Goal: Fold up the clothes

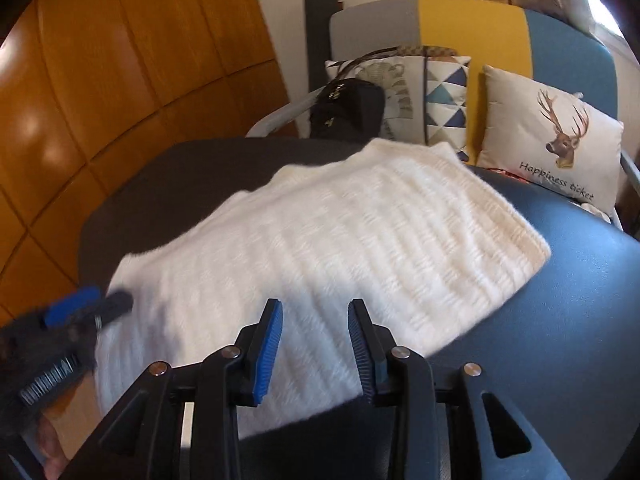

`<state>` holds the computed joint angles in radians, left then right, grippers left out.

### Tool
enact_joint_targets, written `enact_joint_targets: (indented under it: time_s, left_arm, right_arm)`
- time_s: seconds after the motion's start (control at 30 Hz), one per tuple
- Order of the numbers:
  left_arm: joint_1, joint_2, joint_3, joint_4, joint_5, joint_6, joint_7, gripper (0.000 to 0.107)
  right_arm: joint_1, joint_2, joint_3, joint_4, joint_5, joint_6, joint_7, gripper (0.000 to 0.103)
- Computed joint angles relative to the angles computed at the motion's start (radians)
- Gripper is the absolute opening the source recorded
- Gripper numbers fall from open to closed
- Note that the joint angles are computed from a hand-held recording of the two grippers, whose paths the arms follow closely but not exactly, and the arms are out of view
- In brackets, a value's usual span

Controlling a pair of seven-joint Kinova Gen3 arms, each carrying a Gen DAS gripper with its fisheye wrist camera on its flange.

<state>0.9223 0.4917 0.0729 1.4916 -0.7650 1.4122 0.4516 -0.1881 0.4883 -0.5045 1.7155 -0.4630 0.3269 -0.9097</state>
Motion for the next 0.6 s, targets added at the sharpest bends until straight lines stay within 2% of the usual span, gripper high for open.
enact_joint_targets:
  time_s: [0.13, 0.27, 0.4, 0.6]
  left_arm:
    - [0.007, 0.049, -0.003, -0.094, 0.010, 0.099, -0.093, 0.048]
    - [0.039, 0.010, -0.012, -0.040, -0.031, 0.032, -0.023, 0.048]
    - [0.053, 0.002, -0.007, -0.029, -0.069, 0.020, -0.001, 0.048]
    - [0.034, -0.005, 0.003, -0.028, -0.059, 0.003, -0.012, 0.048]
  right_arm:
    - [0.036, -0.004, -0.037, 0.029, -0.010, -0.018, 0.041, 0.034]
    - [0.068, -0.022, -0.062, 0.050, -0.023, -0.037, 0.066, 0.034]
    - [0.080, -0.038, -0.070, 0.062, -0.031, -0.044, 0.078, 0.034]
    - [0.051, -0.056, -0.043, 0.074, -0.007, -0.053, 0.080, 0.034]
